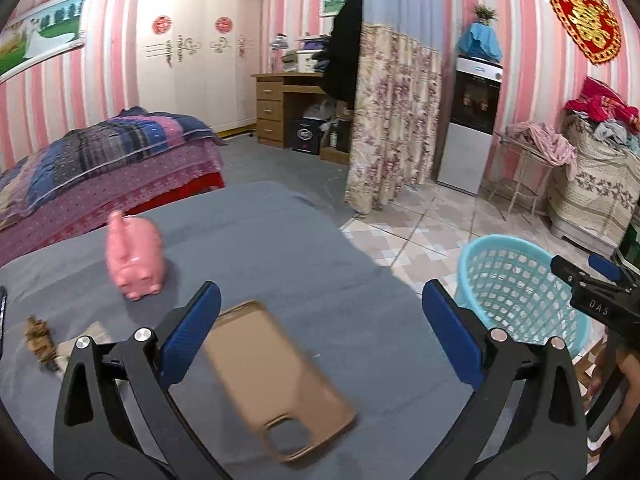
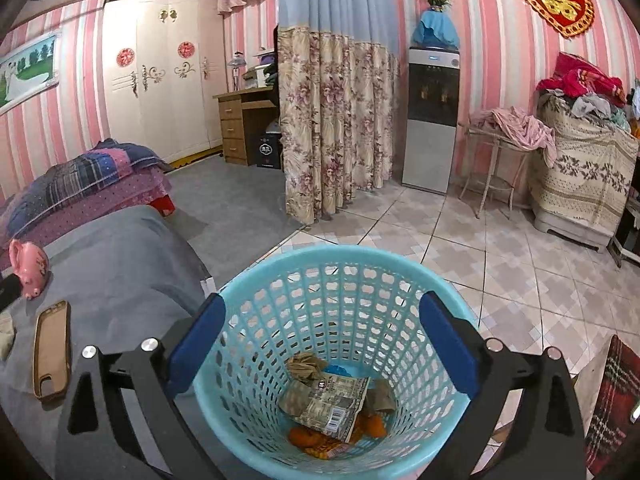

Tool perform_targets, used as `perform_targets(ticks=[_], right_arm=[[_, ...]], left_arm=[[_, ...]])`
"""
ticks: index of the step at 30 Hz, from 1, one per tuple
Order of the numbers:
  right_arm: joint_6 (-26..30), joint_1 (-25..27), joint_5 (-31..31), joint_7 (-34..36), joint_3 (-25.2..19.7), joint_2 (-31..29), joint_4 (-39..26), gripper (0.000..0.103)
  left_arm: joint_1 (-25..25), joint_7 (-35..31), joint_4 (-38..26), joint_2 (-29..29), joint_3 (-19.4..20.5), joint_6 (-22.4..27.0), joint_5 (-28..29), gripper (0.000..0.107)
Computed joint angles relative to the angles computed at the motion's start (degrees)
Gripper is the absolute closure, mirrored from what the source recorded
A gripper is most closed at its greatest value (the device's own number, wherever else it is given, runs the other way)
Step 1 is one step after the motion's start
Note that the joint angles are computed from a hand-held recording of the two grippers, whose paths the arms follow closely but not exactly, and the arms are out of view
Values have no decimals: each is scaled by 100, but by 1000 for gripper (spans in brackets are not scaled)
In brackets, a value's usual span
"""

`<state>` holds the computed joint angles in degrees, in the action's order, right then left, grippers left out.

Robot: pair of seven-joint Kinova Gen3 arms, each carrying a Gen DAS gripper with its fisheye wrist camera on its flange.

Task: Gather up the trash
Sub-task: 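Move both tools back over the table toward the remaining trash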

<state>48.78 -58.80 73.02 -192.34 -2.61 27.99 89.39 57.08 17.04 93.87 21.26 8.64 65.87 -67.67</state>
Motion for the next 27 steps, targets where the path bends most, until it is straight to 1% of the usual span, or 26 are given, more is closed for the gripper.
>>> perform_targets(ticks=[4,11,17,25,27], right_arm=[[87,-67,-50,138,-23,41,-72,7],[160,-262,-22,231,-47,99,-142,7],[206,-478,-30,595,-71,229,-359,7],[-4,-778,-213,1375,-33,480,-759,7],[-151,-858,-267,1541,-33,528,-831,7]], left_arm=[[81,202,337,-231,63,328,107,10],[-1,610,954,-646,390,776,305,10],[-77,1076,1434,-920,698,1175,510,10],[-205,1704,2171,-1329,1050,1468,945,10],[-251,1893,2377,-1485,1132,1534,1082,10]])
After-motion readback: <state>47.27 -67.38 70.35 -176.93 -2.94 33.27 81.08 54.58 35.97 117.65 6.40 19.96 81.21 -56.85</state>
